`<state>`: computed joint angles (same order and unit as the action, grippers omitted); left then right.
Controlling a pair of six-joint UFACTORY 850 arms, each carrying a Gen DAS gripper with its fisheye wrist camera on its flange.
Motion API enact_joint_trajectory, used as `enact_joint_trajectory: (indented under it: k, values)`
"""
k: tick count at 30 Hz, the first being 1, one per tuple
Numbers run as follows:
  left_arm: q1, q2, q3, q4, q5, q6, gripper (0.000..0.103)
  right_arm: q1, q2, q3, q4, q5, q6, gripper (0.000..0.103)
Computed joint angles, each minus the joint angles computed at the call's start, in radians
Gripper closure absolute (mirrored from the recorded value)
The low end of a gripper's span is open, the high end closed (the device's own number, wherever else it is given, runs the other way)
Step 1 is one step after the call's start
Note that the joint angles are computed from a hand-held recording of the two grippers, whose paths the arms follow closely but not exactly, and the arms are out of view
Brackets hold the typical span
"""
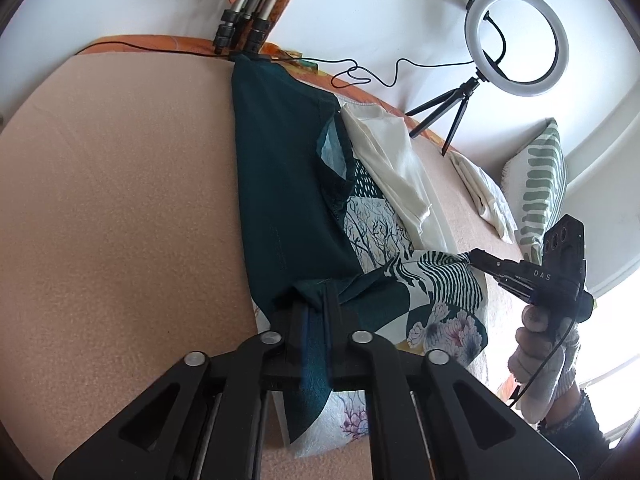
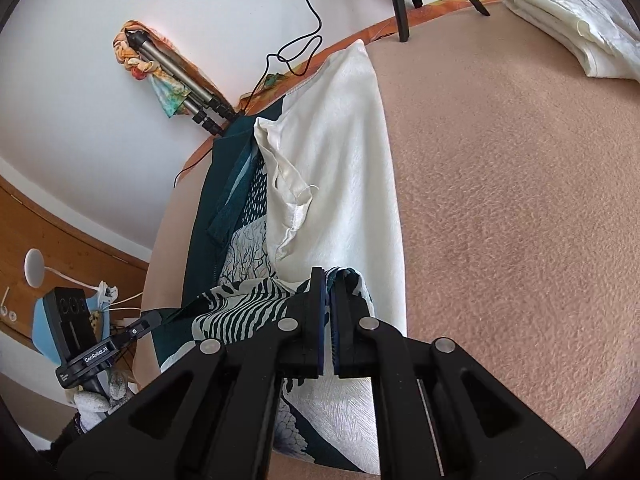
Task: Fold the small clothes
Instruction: 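Grasp the hem with both tools and fold it up toward the collar, then open both tools and move them to the collar end of the shirt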
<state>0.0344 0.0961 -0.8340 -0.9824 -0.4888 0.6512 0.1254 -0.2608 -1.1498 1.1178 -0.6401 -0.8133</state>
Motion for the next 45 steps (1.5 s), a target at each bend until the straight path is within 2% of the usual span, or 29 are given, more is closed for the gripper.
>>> enact_joint_trajectory:
  k: [1,2,6,7,8,10,15,18,24,29,31,33,35,37,43,45]
  values:
    - [-0.006,0.001,-0.005,0.052,0.013,-0.052,0.076,-0.001,0.001,0.001,-0.006,0.008,0.004,0.099]
    - [-0.006,0.001,-0.008,0.077,0.015,-0.077,0.064,0.0,0.005,0.003,-0.016,0.022,0.012,0.099]
    - [0.001,0.031,0.009,0.053,0.046,-0.052,0.063,-0.002,0.013,0.0,-0.045,0.034,0.037,0.098]
    - [0.003,0.035,0.012,0.05,0.044,-0.045,0.063,-0.005,0.008,-0.01,-0.061,0.009,0.044,0.091]
    - [0.001,0.038,0.015,0.054,0.047,-0.048,0.063,-0.007,0.011,-0.009,-0.063,0.005,0.04,0.079]
    - [-0.005,0.041,0.02,0.073,0.054,-0.061,0.063,0.003,0.037,0.008,-0.086,0.057,0.048,0.071]
    - [-0.021,0.042,0.028,0.09,0.055,-0.062,0.063,0.0,0.071,0.031,-0.124,0.061,0.043,0.071]
    - [-0.025,0.043,0.025,0.107,0.067,-0.083,0.063,0.02,0.094,0.049,-0.193,0.103,0.048,0.071]
    - [0.0,0.039,0.006,0.035,0.073,-0.035,0.063,0.065,0.107,0.044,-0.306,0.148,0.056,0.071]
    - [0.034,-0.018,-0.079,0.08,0.055,-0.056,0.063,0.074,0.095,0.002,-0.307,0.154,0.029,0.071]
    - [0.042,-0.05,-0.124,0.129,0.051,-0.069,0.063,0.07,0.08,-0.024,-0.301,0.154,0.024,0.071]
    - [0.043,-0.087,-0.17,0.198,0.053,-0.108,0.054,0.07,0.061,-0.056,-0.326,0.163,0.038,0.068]
    - [0.047,-0.125,-0.212,0.241,0.061,-0.129,0.054,0.067,0.038,-0.088,-0.341,0.183,0.042,0.057]
    - [0.057,-0.173,-0.259,0.255,0.057,-0.139,0.054,0.059,0.006,-0.127,-0.34,0.195,0.042,0.054]
    - [0.068,-0.308,-0.383,0.271,0.054,-0.154,0.054,0.017,-0.163,-0.343,-0.346,0.085,0.041,0.053]
    - [0.076,-0.362,-0.432,0.228,0.023,-0.123,0.048,0.006,-0.225,-0.423,-0.348,0.054,0.057,0.053]
